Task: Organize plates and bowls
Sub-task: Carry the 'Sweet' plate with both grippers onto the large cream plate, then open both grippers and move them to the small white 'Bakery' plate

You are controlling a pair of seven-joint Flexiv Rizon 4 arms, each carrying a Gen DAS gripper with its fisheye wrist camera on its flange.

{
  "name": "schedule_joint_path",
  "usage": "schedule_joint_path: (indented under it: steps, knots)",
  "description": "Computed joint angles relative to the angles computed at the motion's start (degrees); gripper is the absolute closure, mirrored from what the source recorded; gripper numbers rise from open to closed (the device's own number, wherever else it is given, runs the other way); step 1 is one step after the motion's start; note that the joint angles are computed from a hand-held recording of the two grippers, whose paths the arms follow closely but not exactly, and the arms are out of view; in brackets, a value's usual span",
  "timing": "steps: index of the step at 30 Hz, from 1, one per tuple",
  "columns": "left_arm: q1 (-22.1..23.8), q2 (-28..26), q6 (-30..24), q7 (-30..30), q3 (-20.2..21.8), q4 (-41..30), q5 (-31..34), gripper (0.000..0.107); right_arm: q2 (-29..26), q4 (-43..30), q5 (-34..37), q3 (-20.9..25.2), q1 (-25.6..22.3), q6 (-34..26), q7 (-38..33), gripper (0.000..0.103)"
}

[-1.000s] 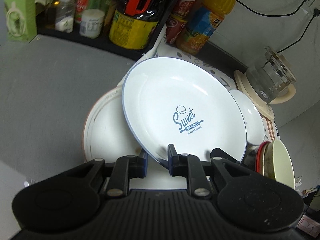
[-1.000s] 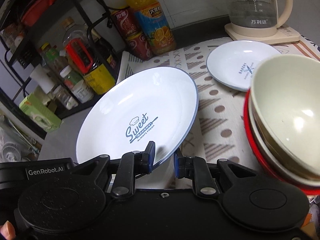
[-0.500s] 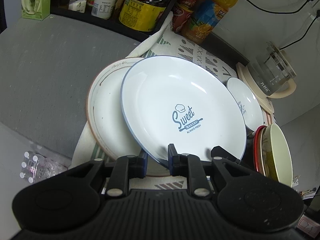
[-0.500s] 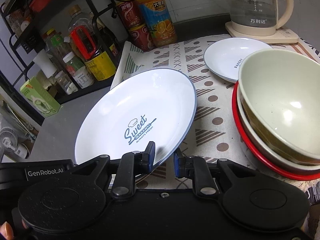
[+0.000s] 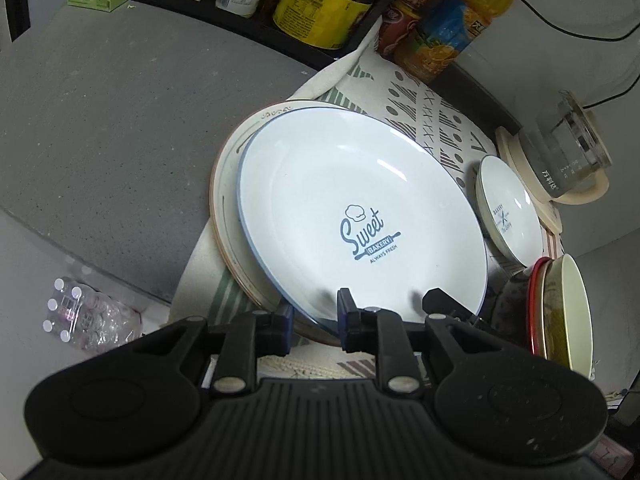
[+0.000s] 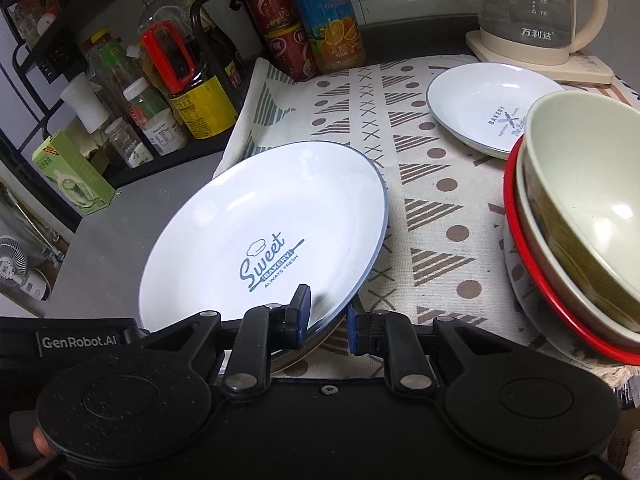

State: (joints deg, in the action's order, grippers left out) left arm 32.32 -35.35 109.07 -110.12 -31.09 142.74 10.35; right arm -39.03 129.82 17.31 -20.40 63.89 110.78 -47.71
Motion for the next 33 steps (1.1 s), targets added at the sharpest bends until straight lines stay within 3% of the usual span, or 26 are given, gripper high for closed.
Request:
schedule_joint_path:
  steps: [7, 10, 14, 23, 29, 33]
  knots:
    - [5.29, 1.47, -8.77, 3.89, -6.14, -0.85, -2.89, 0.081, -0.57, -0.32, -0.98, -4.28, 3.06, -3.36, 1.77, 0.088]
    - [3.05, 4.6, -11.67, 5.76, -4.21, -1.09, -5.75, 0.08, -0.84, -0.35, -1.9, -4.97, 3.23, -3.95, 3.21, 0.088]
    - [1.56, 5.2, -11.53, 8.77, -2.26, -1.47, -8.25, 0.08, -1.81, -0.37, -2.74, -7.68, 5.79, -5.05, 4.68, 0.088]
    - [5.21, 4.04, -12.71, 12.15, -5.75, -1.35, -11.3, 0.08, -2.01, 0.05, -5.76, -10.73, 8.19, -7.37, 8.02, 0.087]
    - [5.44, 5.34, -13.45, 15.62, -6.39, -0.57, -12.61, 0.08, -1.27, 0.2, -7.12, -8.74, 6.5, -7.79, 11.01, 0.087]
    - [4.35, 6.97, -13.47, 16.9, -4.48, -0.1, -13.7, 0.08, -1.42, -0.08, -7.96, -7.89, 5.77, -8.12, 12.44, 0.086]
